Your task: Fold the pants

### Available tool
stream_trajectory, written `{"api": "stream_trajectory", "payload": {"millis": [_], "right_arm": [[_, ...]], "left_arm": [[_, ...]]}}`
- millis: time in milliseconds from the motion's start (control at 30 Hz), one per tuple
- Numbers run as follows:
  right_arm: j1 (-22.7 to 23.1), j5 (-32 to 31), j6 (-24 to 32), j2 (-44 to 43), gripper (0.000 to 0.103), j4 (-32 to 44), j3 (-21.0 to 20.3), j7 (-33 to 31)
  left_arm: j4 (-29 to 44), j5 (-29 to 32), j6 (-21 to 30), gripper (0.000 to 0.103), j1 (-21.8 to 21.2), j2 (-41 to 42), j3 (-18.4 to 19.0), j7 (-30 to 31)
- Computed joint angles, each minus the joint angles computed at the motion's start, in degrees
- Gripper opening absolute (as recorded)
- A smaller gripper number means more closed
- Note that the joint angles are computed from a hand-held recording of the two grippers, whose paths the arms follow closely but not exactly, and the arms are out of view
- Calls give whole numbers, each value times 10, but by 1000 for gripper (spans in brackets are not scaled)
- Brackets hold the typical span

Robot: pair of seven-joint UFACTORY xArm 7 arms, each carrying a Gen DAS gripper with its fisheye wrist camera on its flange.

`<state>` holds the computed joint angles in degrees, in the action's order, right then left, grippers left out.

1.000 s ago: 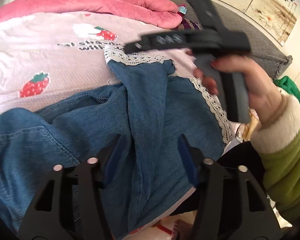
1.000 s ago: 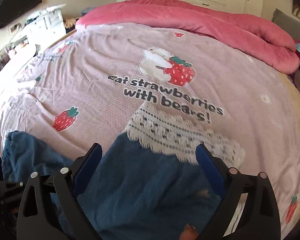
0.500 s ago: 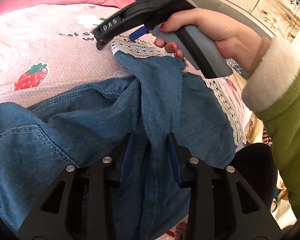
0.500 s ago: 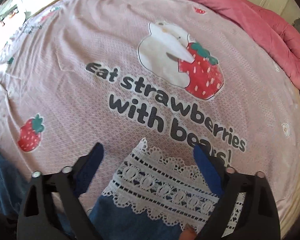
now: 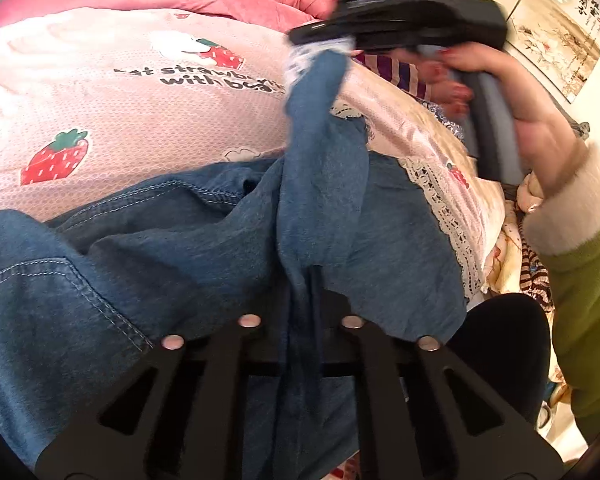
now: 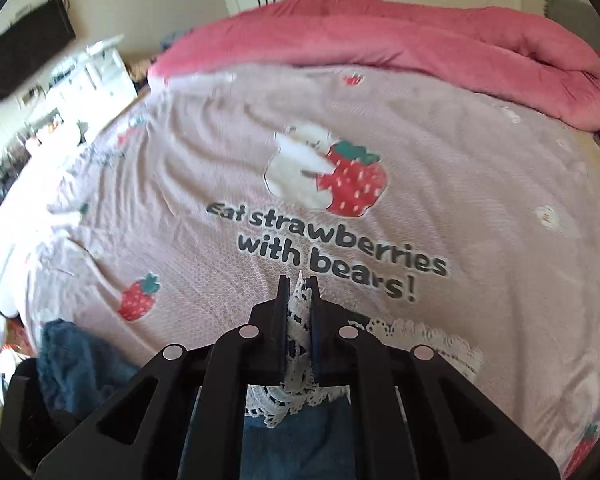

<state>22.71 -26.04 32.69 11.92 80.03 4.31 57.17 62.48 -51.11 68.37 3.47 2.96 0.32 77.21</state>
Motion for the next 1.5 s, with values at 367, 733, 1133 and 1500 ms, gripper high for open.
{"api": "stream_trajectory", "payload": {"millis": [367, 733, 1133, 1500], "right_arm": [[-40, -144, -64, -294, 8, -299, 84, 269], [-85, -51, -133, -436, 11, -516, 222, 403], [-87, 15, -57, -468, 5, -526, 288, 380], [-54, -2, 2, -428, 21, -513, 273, 401]], "left_arm": [[-46, -45, 45, 0, 9, -76, 27, 118], [-118, -5, -21, 1, -30, -121, 33, 180], [-157, -3, -36, 8, -45, -154, 46, 225], [-187, 46, -87, 4, -68, -163, 46, 219]]}}
